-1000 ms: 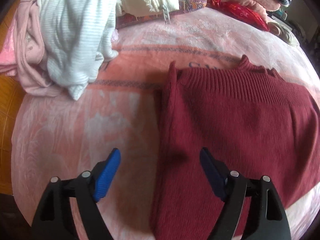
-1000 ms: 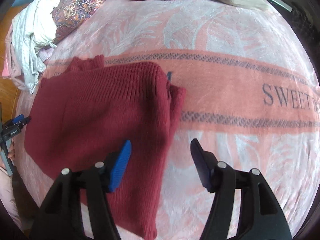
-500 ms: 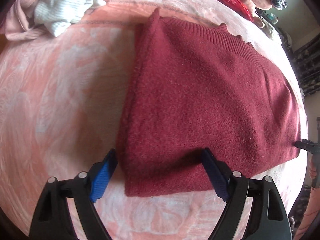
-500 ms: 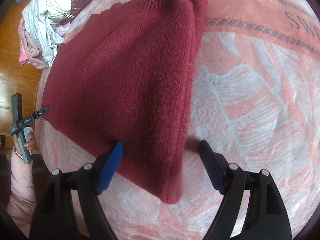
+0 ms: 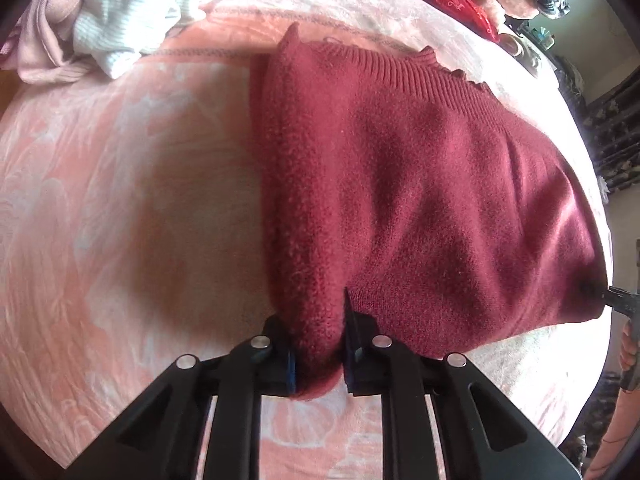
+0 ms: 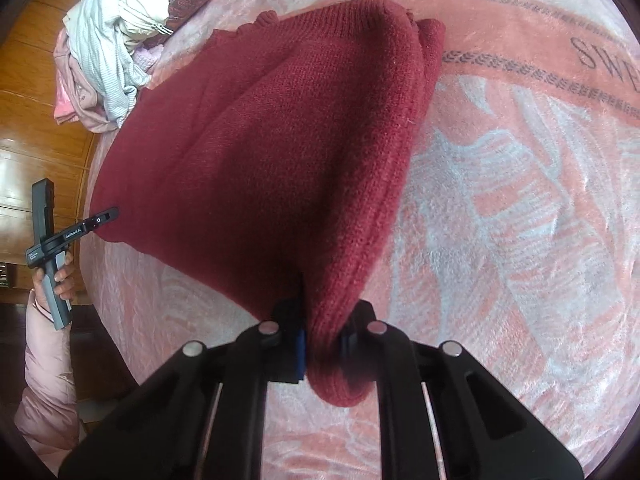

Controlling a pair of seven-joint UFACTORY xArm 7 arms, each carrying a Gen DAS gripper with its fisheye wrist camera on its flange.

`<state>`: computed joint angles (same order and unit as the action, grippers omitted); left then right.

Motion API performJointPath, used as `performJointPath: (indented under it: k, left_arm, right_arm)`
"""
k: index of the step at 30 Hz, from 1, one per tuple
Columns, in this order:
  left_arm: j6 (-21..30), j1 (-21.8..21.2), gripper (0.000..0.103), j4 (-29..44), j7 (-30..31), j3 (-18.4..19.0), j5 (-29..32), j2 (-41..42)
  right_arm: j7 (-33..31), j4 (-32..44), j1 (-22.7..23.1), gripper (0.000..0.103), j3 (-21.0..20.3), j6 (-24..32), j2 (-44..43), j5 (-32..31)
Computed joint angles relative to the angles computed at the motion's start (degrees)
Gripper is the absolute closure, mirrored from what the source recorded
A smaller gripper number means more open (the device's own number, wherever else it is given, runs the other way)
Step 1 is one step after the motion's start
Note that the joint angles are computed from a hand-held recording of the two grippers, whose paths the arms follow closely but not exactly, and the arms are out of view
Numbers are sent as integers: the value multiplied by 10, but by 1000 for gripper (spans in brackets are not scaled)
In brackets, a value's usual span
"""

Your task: Fold small clothes

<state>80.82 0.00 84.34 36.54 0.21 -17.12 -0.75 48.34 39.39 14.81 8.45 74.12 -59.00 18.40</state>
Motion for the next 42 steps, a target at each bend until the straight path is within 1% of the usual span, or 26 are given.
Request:
performJointPath:
  k: [2,5,8,10,15,19,21,22,25,28,29,31,32,33,34,35,37,38,39,40,42]
  left_arm:
    - [10,3,87,1,8,3,-8,-11]
    - [38,5,87,6,20,8,-12,-26]
    - [53,4,87,-17,36,10,-6,-57]
    - [79,9,87,-31,48,21,-8,-79]
    - [129,22,87,-75,102,50,0,-143]
    - [151,29,87,-117,144,67,17,-196]
    - [138,31,87,-150,162,70,29,-222]
    - [121,32,86,-175,167,67,40,-236]
    - [49,32,85,-257,164,51,78,-270]
    - [-18,27,79,-325,156,46,95,-294]
    - [-34,24,77,-338,156,47,94,-302]
    - [-52,18,75,-351,155,48,97,-315]
    - [-57,15,71,-356,157,47,102,-324]
    - [-57,13,66,-356,160,48,107,-330]
    - [-54,10,63,-349,166,50,111,-332]
    - [-47,8,56,-337,169,52,116,-329]
    - [-43,8,52,-305,171,61,112,-316]
    - [-41,8,46,-285,170,65,106,-304]
    - [-41,8,44,-264,164,67,98,-290]
    - [-44,7,44,-240,153,68,85,-273]
    - [-58,5,44,-210,127,57,71,-248]
  right_arm:
    - [9,15,2,93,6,18,-5,-1]
    - [30,27,6,94,10,51,-29,7]
    - [50,35,12,94,23,81,-55,18]
    - [68,37,21,94,32,107,-81,32]
    - [121,63,42,94,76,164,-125,72]
    - [158,71,56,94,112,185,-152,108]
    - [175,55,59,93,127,190,-165,119]
    - [182,40,62,93,133,190,-172,126]
    - [191,1,75,92,158,192,-166,139]
    - [200,-33,88,86,182,170,-162,141]
    - [201,-32,92,81,185,167,-156,132]
    - [214,-31,100,79,180,161,-156,125]
    - [216,-27,105,78,176,163,-153,119]
    - [216,-18,112,75,171,170,-152,112]
    - [217,-1,115,65,166,186,-147,99]
    - [216,18,115,56,162,204,-143,82]
    - [208,57,107,54,146,231,-141,50]
    - [201,69,97,48,136,233,-146,35]
    - [191,78,87,44,125,231,-152,21]
    - [171,77,78,43,108,227,-160,2]
    - [140,82,50,38,86,219,-154,-33]
